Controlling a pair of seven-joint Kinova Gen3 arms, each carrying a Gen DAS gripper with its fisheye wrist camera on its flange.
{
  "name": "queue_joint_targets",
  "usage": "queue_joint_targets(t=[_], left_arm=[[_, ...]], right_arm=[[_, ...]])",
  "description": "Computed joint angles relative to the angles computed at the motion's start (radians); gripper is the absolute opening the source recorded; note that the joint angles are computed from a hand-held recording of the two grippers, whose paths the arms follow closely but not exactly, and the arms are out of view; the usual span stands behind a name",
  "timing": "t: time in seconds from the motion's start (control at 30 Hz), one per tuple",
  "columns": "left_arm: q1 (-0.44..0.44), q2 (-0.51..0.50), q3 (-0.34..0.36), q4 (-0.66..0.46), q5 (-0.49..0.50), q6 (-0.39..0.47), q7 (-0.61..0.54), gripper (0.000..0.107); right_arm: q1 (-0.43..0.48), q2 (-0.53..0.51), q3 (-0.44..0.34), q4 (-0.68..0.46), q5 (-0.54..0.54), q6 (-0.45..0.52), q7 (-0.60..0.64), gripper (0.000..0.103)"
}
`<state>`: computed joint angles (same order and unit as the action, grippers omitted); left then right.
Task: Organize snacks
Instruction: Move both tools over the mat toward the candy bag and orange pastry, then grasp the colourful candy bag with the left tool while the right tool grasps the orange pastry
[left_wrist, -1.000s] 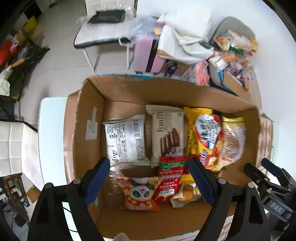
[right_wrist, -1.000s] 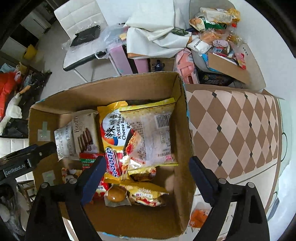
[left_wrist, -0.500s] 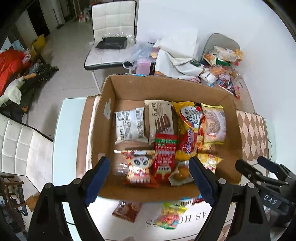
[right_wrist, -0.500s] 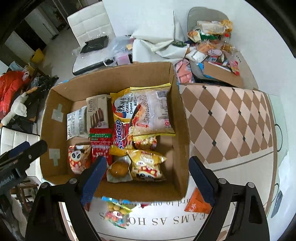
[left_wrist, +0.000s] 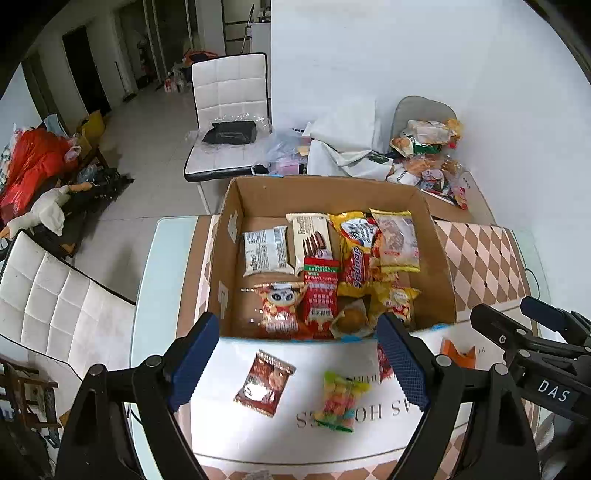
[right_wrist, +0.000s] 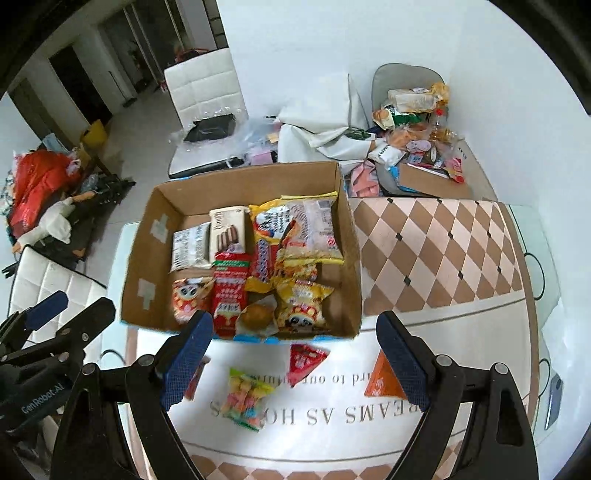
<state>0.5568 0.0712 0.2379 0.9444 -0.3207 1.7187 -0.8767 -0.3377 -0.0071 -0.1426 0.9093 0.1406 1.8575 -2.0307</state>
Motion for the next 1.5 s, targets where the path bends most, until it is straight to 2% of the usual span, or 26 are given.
queue_joint_targets(t=[0.13,0.23,0.5,0.63,0.87,1.0,1.2,1.5], left_arm=[[0.019,-0.018,0.017,0.050,0.019,0.007,0.040,0.087],[0.011,-0.031,0.023,0.118,0.077,-0.014,0.070,0.087],[0.000,-0.006,0.033,0.299,0.203,-0.096,0.089,0.087],[0.008,0.038,0.027,0.360,0.247,-0.141,0.083,0.087],[0.030,0.124,0.010,0.417,0.302,-0.203,0.069,0.087],[0.049,0.169,0.001,0.423,0.314,-0.223,0.072,0.087],[0.081,0.218,-0.010,0.414,0.307,-0.226,0.084,0.087],[0.106,0.259,-0.021,0.395,0.293,-0.230,0.087,0.087]], right_arm=[[0.031,-0.057,0.020,0.058,-0.062,0.001,-0.008,0.092],[0.080,-0.104,0.046,0.131,-0.108,-0.011,-0.006,0.092],[0.265,-0.184,0.183,0.373,-0.156,-0.038,0.086,0.092],[0.343,-0.180,0.237,0.477,-0.171,-0.080,0.141,0.092],[0.437,-0.109,0.275,0.608,-0.218,-0.165,0.223,0.092],[0.465,-0.052,0.268,0.651,-0.248,-0.207,0.226,0.092],[0.459,0.021,0.232,0.690,-0.223,-0.247,0.224,0.095],[0.428,0.062,0.207,0.700,-0.179,-0.276,0.195,0.098]])
